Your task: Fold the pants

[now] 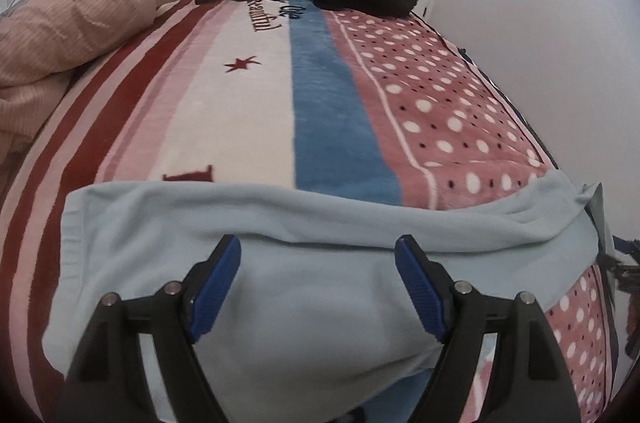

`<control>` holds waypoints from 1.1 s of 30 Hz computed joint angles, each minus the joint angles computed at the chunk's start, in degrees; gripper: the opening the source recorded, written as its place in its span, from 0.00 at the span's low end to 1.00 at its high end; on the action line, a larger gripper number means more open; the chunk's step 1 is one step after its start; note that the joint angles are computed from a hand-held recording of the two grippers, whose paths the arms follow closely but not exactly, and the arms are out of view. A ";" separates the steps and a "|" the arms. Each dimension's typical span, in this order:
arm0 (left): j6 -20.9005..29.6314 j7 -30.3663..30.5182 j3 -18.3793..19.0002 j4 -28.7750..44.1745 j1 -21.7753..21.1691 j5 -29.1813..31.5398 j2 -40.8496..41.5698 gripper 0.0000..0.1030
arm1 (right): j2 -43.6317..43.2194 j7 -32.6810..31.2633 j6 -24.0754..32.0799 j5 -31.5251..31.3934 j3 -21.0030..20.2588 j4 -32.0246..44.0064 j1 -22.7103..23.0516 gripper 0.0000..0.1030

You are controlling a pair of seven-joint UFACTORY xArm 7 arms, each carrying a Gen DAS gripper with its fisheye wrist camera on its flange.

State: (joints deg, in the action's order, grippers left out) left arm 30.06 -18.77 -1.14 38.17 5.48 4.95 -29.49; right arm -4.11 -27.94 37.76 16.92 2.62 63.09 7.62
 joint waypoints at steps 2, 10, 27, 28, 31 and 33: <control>0.16 -0.86 -0.99 0.01 0.13 0.61 -0.06 0.74 | 0.02 3.43 -3.82 -4.79 1.35 -2.63 -1.65 0.68; 1.10 -3.73 -2.24 1.37 -0.02 2.80 2.22 0.74 | -1.71 -0.44 -7.56 -0.61 -1.05 -3.99 -1.35 0.03; -0.78 -9.71 -2.56 4.30 1.41 9.11 8.77 0.74 | 20.00 13.60 7.30 -14.51 -1.79 30.28 -2.74 0.21; -1.61 -11.60 -3.27 4.18 2.52 10.87 8.66 0.74 | 21.19 15.96 6.45 -18.02 -2.30 31.12 -1.69 0.34; -1.62 -17.92 -4.82 5.00 5.74 15.99 8.66 0.74 | 23.71 21.46 3.10 -23.84 -3.18 32.44 -0.30 0.53; -1.51 -16.40 -2.57 5.25 4.37 13.79 8.67 0.74 | 26.04 23.43 5.81 -21.17 -2.42 35.99 -1.58 0.55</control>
State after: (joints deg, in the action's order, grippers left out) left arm 28.55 -35.17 -3.71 43.42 9.85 18.74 -20.83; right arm 21.93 -4.51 43.57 -4.25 0.20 99.07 6.04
